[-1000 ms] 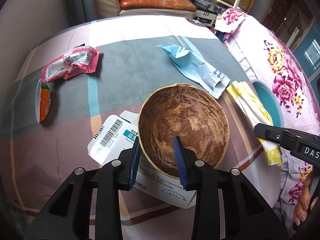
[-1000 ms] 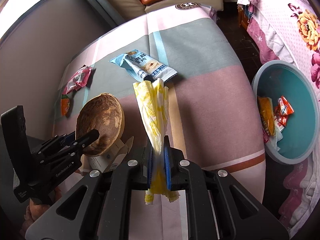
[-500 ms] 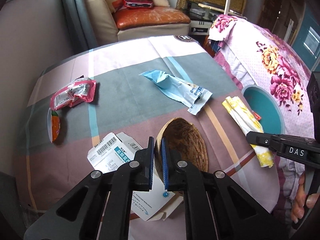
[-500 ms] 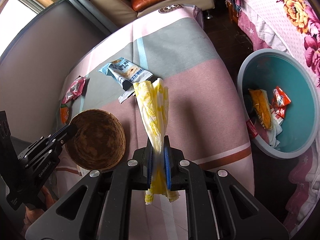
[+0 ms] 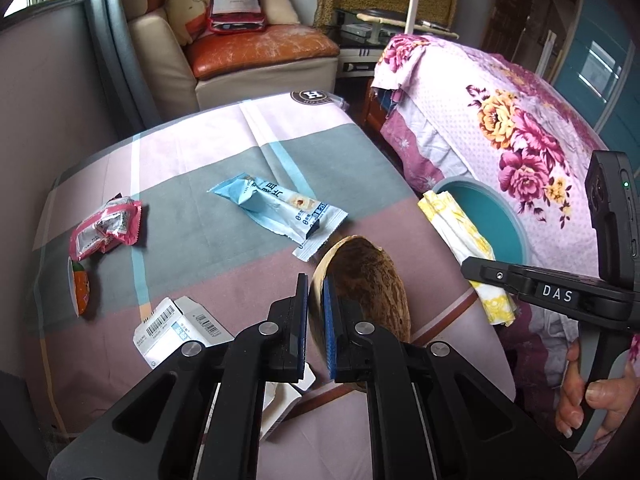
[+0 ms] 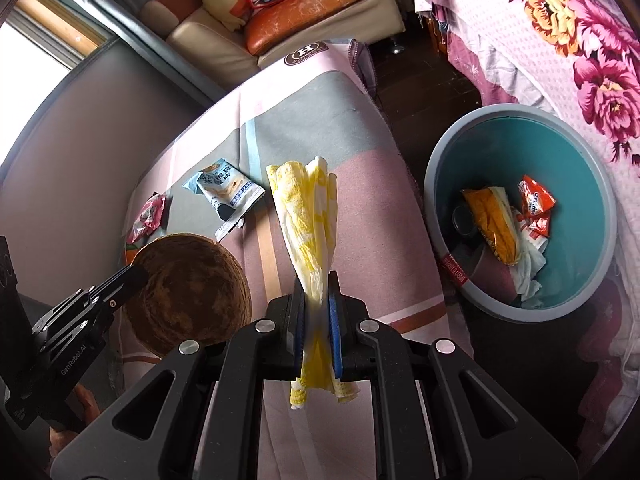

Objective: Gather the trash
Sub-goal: 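Carry the bowl into the teal bin and release while right drops the napkin in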

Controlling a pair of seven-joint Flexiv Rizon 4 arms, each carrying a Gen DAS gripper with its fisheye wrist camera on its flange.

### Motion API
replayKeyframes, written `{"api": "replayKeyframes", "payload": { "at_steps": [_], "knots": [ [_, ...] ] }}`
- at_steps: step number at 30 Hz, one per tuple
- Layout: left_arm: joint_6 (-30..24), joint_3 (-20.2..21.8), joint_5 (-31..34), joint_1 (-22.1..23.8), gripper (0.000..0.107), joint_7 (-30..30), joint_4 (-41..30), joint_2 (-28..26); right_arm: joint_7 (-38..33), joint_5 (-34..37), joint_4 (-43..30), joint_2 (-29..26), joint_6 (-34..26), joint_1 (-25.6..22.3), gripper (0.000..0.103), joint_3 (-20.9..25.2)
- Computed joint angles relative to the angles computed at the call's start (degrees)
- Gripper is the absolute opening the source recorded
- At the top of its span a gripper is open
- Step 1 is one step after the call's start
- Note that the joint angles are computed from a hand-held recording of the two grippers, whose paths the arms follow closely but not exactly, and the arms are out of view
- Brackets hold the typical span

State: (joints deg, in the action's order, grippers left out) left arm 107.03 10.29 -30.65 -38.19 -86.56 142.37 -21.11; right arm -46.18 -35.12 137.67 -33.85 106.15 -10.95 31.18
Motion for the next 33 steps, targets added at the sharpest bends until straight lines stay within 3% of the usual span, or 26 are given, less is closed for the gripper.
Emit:
{"api": "replayKeyframes", "payload": {
  "at_steps": [11,19,26,33],
  "knots": [
    [-7.39,-0.97,5.97,-1.66,0.008,-0.42,-14.85,-7.27,3.01,-3.16,2.62,3.14,4.46,-9.32,0.010,-4.45],
    [-14.26,-3.06,11.30,-0.90,0.008,-2.92,-25.37,-14.52,5.99,-8.37,1.64,0.98,3.13,-14.68,0.010,-6.85],
    [-18.89,-4.85,16.14,0.71,0.008,-4.93,-32.47,-19.58,3.98,-6.23,-0.32,-1.08,-0.39,-15.51,0.010,-5.90],
    [-22.17,-5.89,20.86,2.63,0.011,-7.95,-34.72,-21.76,0.53,-1.87,-2.11,-3.02,-3.58,-16.00,0.010,-3.62]
  ]
}}
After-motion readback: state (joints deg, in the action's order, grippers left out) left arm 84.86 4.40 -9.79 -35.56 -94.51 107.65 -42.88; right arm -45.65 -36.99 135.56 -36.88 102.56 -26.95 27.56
